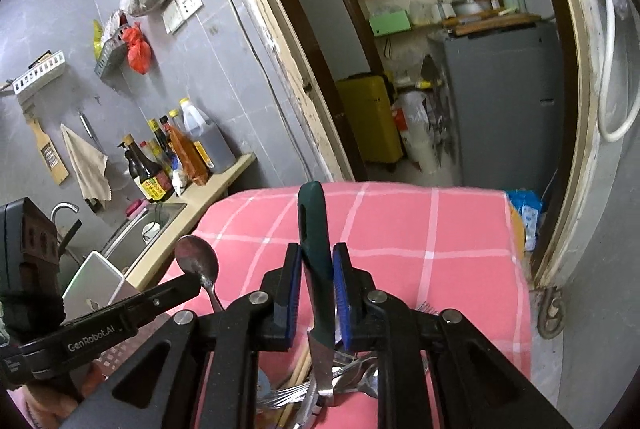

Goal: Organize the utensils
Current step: 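Carry the knife to the white caddy and release it inside with the right tool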

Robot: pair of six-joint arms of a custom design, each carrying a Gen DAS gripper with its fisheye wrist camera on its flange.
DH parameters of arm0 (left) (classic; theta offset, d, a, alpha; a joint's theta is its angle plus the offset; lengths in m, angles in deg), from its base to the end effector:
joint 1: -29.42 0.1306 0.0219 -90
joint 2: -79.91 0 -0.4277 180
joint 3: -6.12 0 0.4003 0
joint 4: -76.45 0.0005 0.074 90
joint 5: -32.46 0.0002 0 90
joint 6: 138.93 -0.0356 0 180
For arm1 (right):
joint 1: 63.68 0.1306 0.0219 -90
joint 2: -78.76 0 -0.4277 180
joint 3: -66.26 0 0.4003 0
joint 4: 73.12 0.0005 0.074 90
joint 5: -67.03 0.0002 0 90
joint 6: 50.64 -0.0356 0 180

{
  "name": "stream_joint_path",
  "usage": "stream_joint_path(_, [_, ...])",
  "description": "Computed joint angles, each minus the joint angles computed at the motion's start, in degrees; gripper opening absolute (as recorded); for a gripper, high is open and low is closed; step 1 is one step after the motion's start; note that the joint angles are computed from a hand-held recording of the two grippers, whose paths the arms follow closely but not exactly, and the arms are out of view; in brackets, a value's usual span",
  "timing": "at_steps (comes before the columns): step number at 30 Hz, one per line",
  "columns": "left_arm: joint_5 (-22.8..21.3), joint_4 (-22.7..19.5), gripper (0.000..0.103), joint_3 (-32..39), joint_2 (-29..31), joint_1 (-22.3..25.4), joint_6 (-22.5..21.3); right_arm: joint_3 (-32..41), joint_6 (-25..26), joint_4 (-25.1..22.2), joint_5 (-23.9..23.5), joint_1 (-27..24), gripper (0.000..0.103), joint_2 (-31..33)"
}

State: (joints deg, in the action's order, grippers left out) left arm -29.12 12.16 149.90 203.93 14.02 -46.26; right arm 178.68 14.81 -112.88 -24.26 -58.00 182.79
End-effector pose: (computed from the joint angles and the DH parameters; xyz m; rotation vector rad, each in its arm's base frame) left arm 0.6826 -0.2061 0.5464 0.5048 2.2916 -0.7371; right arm 0.6120 0.0612 0.5467 0.3369 2.1098 0.3360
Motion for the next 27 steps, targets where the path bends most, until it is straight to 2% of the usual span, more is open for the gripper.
stream_joint_path(5, [0.9, 0.5, 0.000, -0.4, -0.5, 0.1, -0.7, 0.1, 0.3, 0.3, 1.1, 1.0, 0.014, -0.2])
stream_joint_path(14, [2.7, 2.8, 0.000, -2.3, -2.6, 1.0, 0.7, -1.1, 1.4, 1.8, 4.4, 2.6, 0.012, -2.1])
stream_joint_path(21, [4.5, 3.4, 0.000, 1.5, -2.5, 2.3, 2.3, 2.0, 3.2, 3.1, 5.6, 4.0, 0.012, -2.4])
stream_joint_path(27, [5.7, 2.0, 0.000, 8.2, -0.9, 4.4, 4.2, 6.6, 3.9, 2.8, 5.9, 5.6, 0.012, -1.2])
